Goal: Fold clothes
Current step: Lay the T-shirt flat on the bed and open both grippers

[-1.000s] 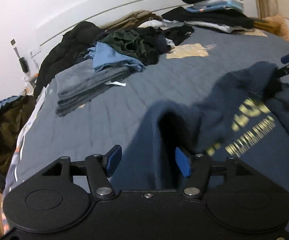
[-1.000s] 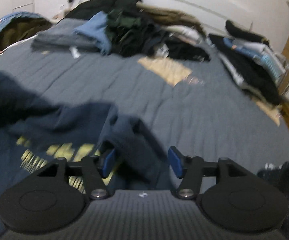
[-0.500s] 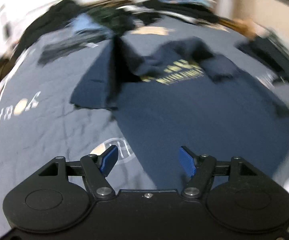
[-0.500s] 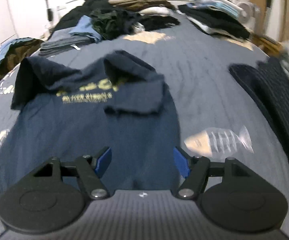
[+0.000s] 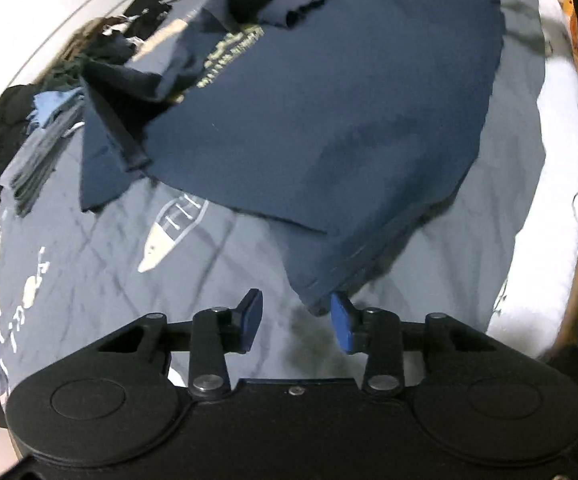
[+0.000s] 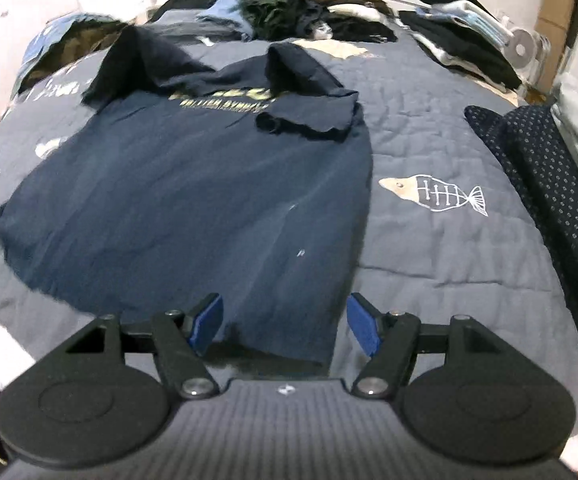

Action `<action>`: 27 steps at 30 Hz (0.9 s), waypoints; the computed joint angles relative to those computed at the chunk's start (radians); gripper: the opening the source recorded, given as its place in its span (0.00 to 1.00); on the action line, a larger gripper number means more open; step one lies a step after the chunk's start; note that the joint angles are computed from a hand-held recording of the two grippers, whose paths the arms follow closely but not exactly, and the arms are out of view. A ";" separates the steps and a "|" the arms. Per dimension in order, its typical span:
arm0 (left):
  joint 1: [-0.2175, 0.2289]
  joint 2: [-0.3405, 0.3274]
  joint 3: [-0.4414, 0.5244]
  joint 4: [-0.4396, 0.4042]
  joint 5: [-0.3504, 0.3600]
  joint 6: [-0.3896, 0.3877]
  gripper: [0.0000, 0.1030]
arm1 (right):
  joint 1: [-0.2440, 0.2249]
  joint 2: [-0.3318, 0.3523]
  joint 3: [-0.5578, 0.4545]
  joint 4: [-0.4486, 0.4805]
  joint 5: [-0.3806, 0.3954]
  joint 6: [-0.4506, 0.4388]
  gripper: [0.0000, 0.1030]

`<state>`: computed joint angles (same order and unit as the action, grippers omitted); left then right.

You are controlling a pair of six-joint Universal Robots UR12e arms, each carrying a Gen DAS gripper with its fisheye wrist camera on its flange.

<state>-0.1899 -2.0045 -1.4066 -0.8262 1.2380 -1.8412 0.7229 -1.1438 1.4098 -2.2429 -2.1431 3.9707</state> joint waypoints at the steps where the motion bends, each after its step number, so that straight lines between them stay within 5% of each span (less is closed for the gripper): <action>1: -0.002 -0.002 -0.003 0.009 0.004 0.012 0.37 | 0.003 0.001 -0.001 0.005 0.000 -0.015 0.66; 8: -0.007 -0.022 -0.006 0.034 -0.003 0.027 0.36 | 0.006 0.023 -0.025 0.047 0.014 -0.167 0.66; 11: -0.003 -0.024 0.003 0.006 -0.037 -0.024 0.17 | 0.003 0.034 -0.034 0.078 0.002 -0.179 0.66; 13: 0.009 -0.022 0.017 -0.027 -0.097 -0.089 0.14 | 0.002 0.037 -0.027 0.074 -0.003 -0.174 0.65; 15: 0.022 -0.018 0.032 -0.047 -0.151 -0.168 0.11 | -0.002 0.035 -0.010 0.048 0.001 -0.169 0.56; 17: 0.034 -0.017 0.049 -0.072 -0.197 -0.241 0.10 | -0.009 0.030 0.005 0.031 0.013 -0.131 0.24; 19: 0.044 -0.009 0.056 -0.095 -0.234 -0.286 0.10 | -0.010 0.025 0.014 0.013 0.001 -0.089 0.07; 27: 0.088 0.030 0.063 -0.203 -0.356 -0.382 0.08 | -0.004 -0.055 0.099 -0.200 -0.022 0.071 0.02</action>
